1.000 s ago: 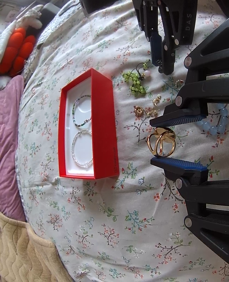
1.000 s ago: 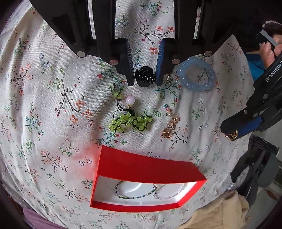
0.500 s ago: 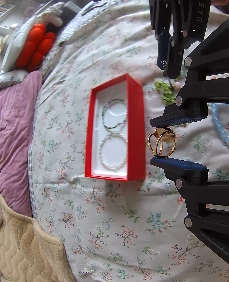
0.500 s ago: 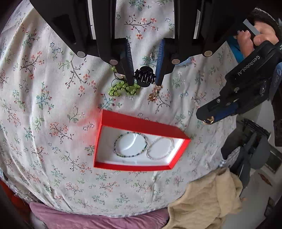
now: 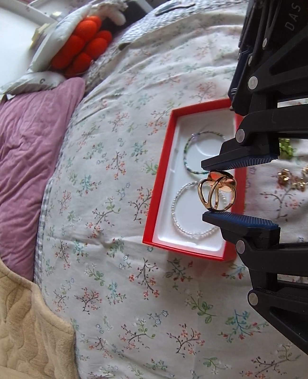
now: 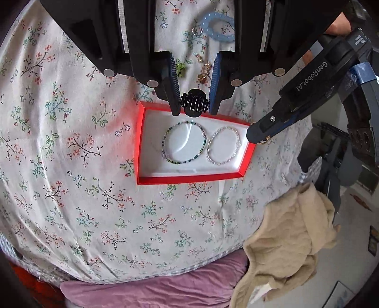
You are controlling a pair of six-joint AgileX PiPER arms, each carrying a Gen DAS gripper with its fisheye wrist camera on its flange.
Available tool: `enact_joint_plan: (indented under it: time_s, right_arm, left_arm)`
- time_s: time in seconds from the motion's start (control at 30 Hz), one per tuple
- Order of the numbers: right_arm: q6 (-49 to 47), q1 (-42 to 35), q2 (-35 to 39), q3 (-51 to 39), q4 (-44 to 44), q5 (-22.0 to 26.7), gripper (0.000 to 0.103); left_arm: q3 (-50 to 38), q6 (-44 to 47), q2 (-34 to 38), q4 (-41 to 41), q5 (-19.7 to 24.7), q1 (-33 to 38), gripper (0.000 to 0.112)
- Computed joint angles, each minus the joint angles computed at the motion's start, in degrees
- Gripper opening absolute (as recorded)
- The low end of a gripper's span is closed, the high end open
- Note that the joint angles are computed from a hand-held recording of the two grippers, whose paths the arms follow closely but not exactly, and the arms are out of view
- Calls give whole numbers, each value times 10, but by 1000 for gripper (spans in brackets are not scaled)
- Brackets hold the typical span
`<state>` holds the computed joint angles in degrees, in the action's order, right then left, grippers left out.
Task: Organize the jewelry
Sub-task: 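Carry the gold ring and black hair clip over the red box, then open both tools to drop the ring and clip into the box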
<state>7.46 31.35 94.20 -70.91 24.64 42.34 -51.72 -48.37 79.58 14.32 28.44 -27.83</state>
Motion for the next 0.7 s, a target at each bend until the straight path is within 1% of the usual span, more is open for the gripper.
enact_joint_plan:
  time_s: [0.07, 0.23, 0.5, 0.7]
  right_arm:
    - [6, -2, 13, -7, 3, -10, 26]
    - [11, -9, 50, -27, 16, -18, 26]
    - [3, -15, 82, -40, 30, -31, 26]
    - [-5, -21, 87, -38, 39, -35, 27]
  left_arm:
    - [-4, 7, 17, -14, -12, 11, 29]
    - [-13, 7, 52, -30, -23, 28, 29]
    - [-27, -24, 78, 2, -18, 20, 29]
    - [-26, -39, 72, 27, -15, 15, 29]
